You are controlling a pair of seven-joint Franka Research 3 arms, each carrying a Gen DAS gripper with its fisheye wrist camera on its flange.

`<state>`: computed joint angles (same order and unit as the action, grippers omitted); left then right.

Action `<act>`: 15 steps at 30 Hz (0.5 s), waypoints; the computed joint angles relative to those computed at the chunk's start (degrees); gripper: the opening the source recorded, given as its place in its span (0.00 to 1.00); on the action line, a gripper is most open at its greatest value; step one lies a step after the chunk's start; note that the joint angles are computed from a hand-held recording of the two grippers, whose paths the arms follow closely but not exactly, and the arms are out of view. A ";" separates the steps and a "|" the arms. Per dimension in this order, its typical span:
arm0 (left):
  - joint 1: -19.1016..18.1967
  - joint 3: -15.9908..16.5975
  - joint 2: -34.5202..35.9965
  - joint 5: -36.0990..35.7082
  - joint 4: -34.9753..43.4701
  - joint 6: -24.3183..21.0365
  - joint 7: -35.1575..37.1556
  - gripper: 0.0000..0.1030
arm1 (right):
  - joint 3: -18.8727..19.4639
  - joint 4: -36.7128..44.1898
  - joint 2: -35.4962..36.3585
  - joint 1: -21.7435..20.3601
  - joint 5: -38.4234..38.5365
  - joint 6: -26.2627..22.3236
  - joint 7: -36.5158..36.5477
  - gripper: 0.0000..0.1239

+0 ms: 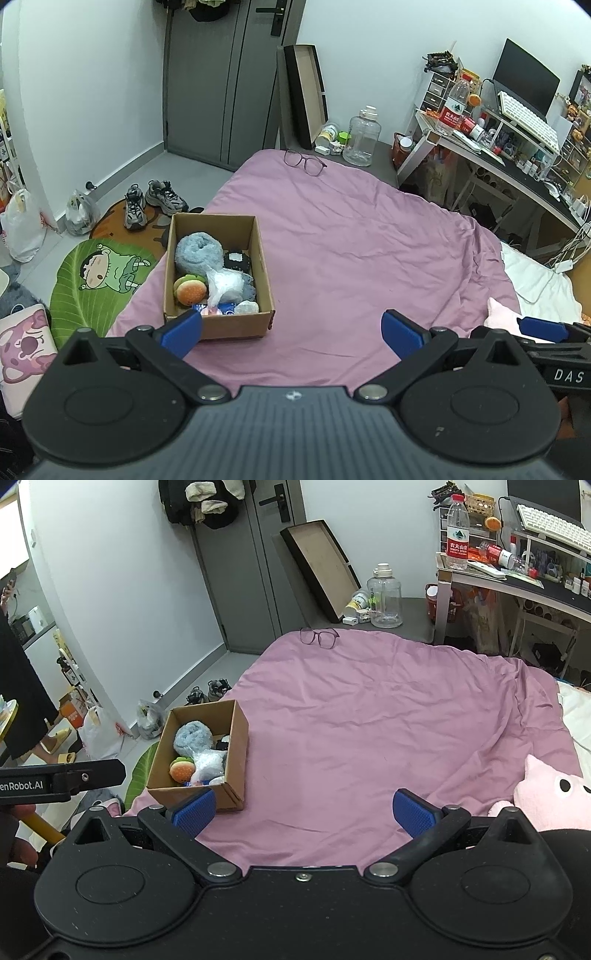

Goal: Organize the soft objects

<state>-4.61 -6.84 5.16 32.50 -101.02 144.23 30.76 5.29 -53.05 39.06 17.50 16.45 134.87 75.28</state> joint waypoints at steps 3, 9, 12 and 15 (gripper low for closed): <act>-0.08 -0.05 0.49 -0.35 0.66 -0.57 0.68 0.99 | -0.12 0.76 0.47 0.13 -0.19 -0.36 0.30 0.83; -0.20 0.04 0.64 -0.67 0.87 -0.88 0.26 0.99 | -0.14 1.04 0.68 0.10 -0.27 -0.48 0.28 0.83; -0.51 -0.01 0.87 0.13 1.47 -1.97 0.08 0.99 | -0.09 0.59 0.52 0.07 -0.25 -0.11 0.03 0.83; -0.69 0.02 0.72 0.86 1.41 -2.22 -0.54 0.99 | 0.00 0.17 0.31 -0.03 -0.08 0.08 -0.19 0.83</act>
<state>-5.30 -6.82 5.88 33.36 -99.62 142.01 30.22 5.29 -52.88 39.37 17.47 16.37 134.95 75.09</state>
